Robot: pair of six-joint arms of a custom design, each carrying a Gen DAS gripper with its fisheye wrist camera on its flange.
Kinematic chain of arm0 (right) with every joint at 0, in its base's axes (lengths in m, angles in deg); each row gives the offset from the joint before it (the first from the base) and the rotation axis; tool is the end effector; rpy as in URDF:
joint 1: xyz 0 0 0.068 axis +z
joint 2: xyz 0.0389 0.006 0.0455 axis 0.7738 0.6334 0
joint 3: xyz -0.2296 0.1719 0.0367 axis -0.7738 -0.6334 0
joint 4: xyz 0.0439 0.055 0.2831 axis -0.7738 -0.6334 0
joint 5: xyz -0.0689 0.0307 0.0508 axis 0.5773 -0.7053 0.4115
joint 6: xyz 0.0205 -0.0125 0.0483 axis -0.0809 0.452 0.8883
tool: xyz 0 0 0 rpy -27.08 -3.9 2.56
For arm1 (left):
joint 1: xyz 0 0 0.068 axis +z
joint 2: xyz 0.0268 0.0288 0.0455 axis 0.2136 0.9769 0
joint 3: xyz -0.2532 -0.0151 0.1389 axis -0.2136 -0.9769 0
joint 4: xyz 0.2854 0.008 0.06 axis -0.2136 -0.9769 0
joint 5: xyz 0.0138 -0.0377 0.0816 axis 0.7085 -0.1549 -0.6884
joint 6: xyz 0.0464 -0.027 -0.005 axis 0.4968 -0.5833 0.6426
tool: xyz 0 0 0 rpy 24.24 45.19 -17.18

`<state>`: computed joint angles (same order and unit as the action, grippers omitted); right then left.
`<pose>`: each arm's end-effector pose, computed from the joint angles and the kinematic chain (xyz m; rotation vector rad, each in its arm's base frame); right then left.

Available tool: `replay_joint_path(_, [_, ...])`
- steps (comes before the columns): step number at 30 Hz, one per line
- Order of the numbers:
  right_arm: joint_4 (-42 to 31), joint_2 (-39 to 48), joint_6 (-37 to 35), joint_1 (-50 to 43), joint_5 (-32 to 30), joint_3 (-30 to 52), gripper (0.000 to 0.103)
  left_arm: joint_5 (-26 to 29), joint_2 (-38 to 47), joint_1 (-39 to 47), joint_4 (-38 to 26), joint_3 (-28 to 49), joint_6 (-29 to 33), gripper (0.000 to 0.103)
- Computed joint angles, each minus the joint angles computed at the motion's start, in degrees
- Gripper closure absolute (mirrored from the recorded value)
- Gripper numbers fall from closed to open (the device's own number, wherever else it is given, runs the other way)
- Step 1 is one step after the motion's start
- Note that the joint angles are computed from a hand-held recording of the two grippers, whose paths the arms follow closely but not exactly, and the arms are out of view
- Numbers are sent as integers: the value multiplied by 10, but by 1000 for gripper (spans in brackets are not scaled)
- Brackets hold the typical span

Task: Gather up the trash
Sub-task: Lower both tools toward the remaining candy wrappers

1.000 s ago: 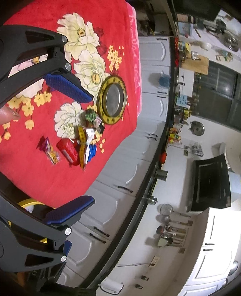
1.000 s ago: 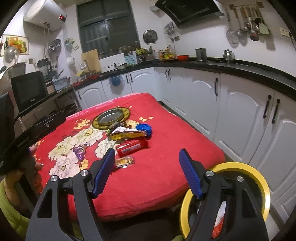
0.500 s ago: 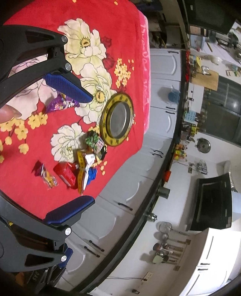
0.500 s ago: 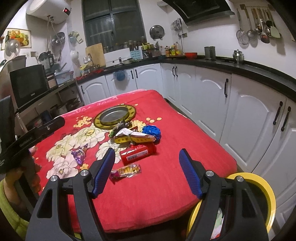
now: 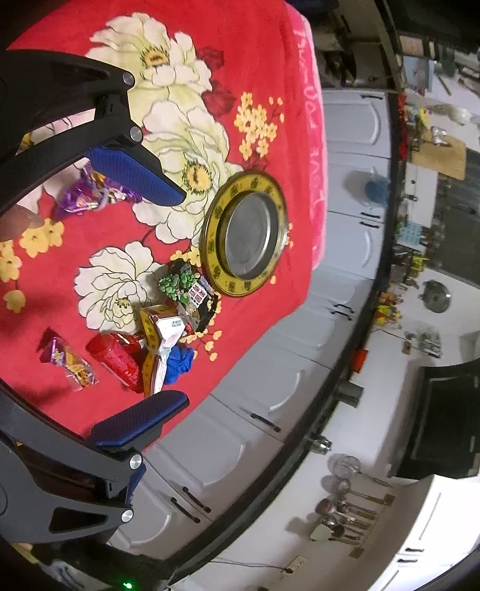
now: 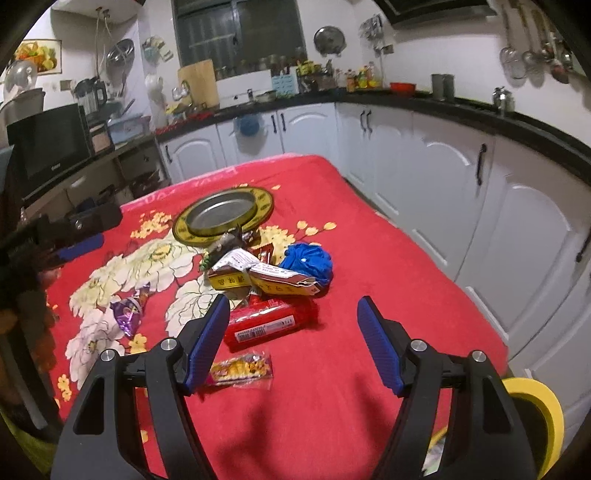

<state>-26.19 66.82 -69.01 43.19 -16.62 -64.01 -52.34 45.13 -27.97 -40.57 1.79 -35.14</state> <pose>0.2453 -0.0146 0.1387 -0.3789 2.1982 0.3942 0.2181 -0.1655 0.1734 -0.2090 2.1625 -0.3166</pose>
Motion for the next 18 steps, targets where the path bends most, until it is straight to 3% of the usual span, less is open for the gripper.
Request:
replay_joint_path(6, [11, 124, -32, 22, 1, 68, 34, 97, 104, 54, -32, 86, 27, 11])
replay_joint_path(9, [15, 161, -47, 27, -1, 91, 34, 119, 148, 69, -39, 121, 42, 11])
replay_joint_path(14, [13, 210, -74, 34, -13, 123, 39, 186, 213, 96, -38, 172, 64, 11])
replay_joint_path(18, [11, 232, -90, 37, -16, 138, 50, 187, 253, 106, -59, 211, 75, 11])
